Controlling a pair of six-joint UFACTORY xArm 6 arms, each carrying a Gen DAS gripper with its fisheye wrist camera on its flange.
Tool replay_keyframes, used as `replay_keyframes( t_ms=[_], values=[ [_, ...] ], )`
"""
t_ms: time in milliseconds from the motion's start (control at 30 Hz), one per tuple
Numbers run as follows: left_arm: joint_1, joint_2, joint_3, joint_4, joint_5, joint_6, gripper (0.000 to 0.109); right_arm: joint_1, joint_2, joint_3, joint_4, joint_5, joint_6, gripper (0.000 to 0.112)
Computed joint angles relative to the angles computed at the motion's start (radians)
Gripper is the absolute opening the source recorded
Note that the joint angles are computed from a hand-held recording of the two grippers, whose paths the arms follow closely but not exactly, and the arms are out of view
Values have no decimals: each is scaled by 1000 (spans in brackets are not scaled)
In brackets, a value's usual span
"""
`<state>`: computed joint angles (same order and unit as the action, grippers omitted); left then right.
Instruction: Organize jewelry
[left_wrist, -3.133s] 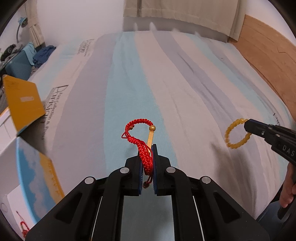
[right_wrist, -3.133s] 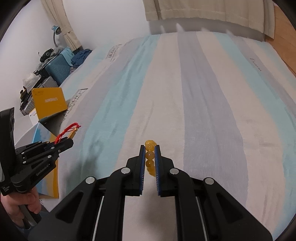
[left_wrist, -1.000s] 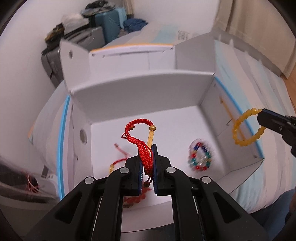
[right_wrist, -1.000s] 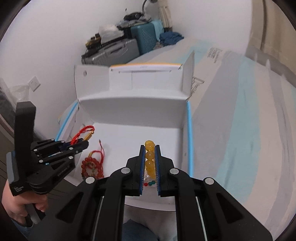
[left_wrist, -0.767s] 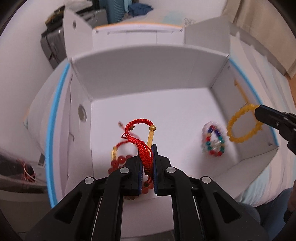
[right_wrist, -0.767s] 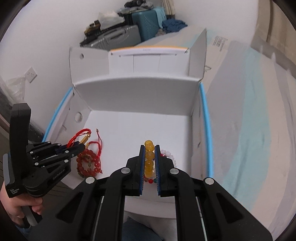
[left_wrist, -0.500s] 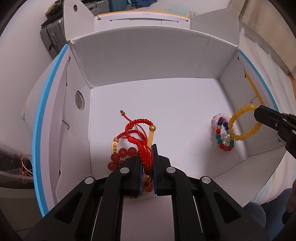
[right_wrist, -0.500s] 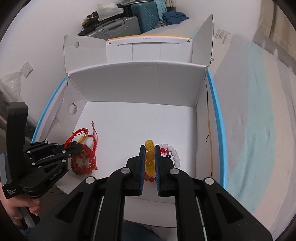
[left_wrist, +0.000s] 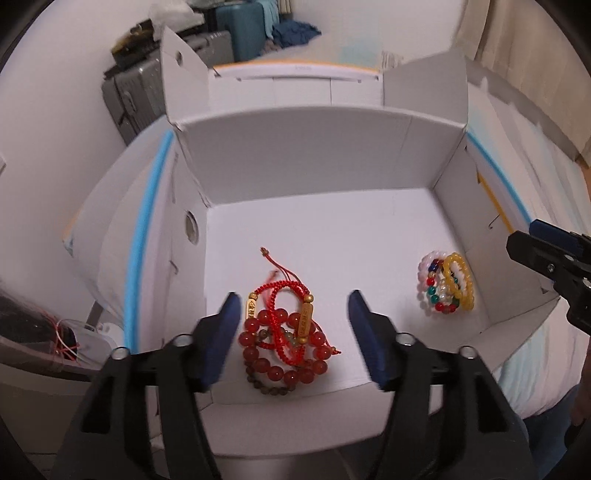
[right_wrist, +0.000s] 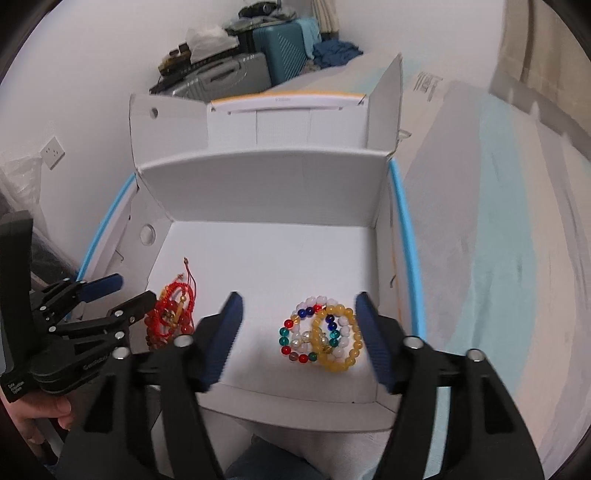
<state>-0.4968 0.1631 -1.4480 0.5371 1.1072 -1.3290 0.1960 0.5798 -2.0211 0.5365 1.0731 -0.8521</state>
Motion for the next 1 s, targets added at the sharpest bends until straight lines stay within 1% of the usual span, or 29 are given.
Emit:
replay_keyframes(
  t_ms=[67,100,133,167,233,267,333,467,567,700,1000],
  values=[
    [-10,-18,14,18,-3,-16,72,-5,-18,19,8,-11,-4,77],
    [-21,-26,18,39,-2,-30,81,-6,-38,46,8,-38,-11,81],
    [-30,-23,10,53,13,-37,86,-5,-60,79,4,-78,-17,87],
    [-38,-12,-9,64,28,-40,87,-8,-76,102,11,-100,-26,91],
    [-57,-5,-27,91,44,-57,90,-23,-95,122,38,-98,-40,95],
    [-65,-4,-32,96,54,-62,95,-29,-102,130,41,-98,-39,95],
    [-85,-7,-42,117,78,-84,97,-40,-126,162,54,-106,-52,95],
    [-116,-31,-25,141,88,-144,97,-60,-193,262,91,-149,-109,95],
    [-132,-55,4,147,64,-180,97,-74,-235,325,124,-175,-147,95],
    [-162,-60,16,174,68,-218,97,-93,-284,405,162,-204,-185,95],
    [-174,-53,12,167,74,-230,97,-102,-307,443,174,-217,-190,95]
  ],
)
